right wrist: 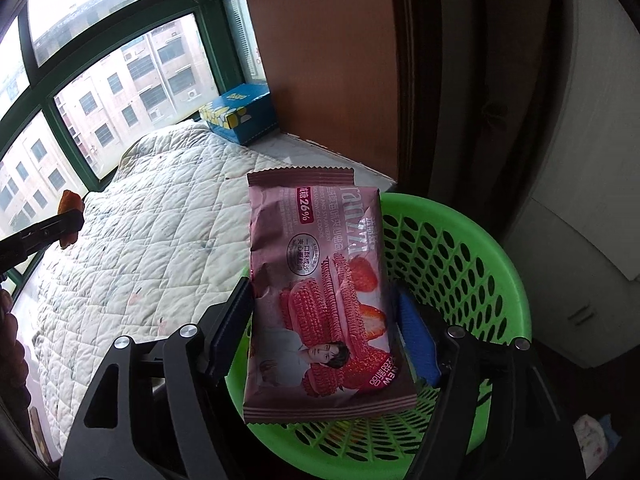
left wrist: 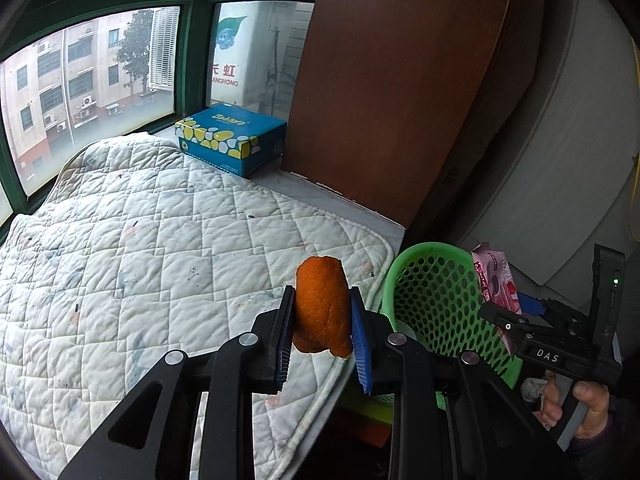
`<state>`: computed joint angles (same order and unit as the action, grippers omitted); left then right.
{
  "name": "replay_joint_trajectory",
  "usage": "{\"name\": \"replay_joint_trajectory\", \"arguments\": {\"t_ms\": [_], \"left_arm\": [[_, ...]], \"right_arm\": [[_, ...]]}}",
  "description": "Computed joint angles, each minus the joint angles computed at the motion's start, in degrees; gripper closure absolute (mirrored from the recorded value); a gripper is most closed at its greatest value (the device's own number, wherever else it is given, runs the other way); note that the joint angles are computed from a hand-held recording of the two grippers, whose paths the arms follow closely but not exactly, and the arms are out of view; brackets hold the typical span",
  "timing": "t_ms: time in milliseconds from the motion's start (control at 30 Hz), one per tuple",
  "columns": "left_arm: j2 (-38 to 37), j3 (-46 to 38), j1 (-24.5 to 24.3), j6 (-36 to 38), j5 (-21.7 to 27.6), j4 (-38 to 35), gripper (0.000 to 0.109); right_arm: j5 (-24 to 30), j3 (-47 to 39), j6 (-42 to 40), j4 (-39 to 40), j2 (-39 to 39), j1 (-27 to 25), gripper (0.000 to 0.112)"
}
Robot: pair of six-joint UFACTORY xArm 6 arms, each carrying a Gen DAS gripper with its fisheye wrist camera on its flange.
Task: Collect trash
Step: 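Carry the pink wrapper and orange peel to the green basket with both tools, then open the right tool to drop the wrapper while the left drops the orange peel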
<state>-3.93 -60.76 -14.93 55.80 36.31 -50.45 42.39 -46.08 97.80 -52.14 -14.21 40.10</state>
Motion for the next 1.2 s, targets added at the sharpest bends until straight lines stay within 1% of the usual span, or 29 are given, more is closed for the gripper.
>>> {"name": "replay_joint_trajectory", "arguments": {"t_ms": [200,333,667,1067,1100,1133,1200], "left_arm": [[0.2,-0.4,-2.7,0.3,0.3,-0.1,0.083],[0.4,-0.4,-4.7,0.1,0.2,0.4,0.083],[1.4,-0.1,-9.6,-1.6,-0.1,2.6,0.083],[3.5,-0.5,-14.3,-4.0,0.0,5.3,0.082],[3.6,-0.5,-14.6,-4.0,0.0,5.3,0.081],[3.7,-0.6,-14.9,-4.2,0.0,5.5,0.077],[4.0,-0.9,-15.2,-4.1,0.6,5.1,0.076]], "right_arm": [[2.1,3.0,2.8,0.1,-3.3,0.6,0.034],[3.4,5.3,4.8,-0.3,-6.2,1.2,0.034],[9.0,8.9,8.0,-1.3,-12.7,4.2,0.034],[10.0,10.7,10.4,-2.4,-15.5,5.4,0.034],[10.1,10.7,10.5,-2.4,-15.7,5.6,0.034],[10.2,10.8,10.6,-2.5,-15.8,5.6,0.034],[10.6,10.8,10.8,-2.5,-15.9,6.0,0.034]]}}
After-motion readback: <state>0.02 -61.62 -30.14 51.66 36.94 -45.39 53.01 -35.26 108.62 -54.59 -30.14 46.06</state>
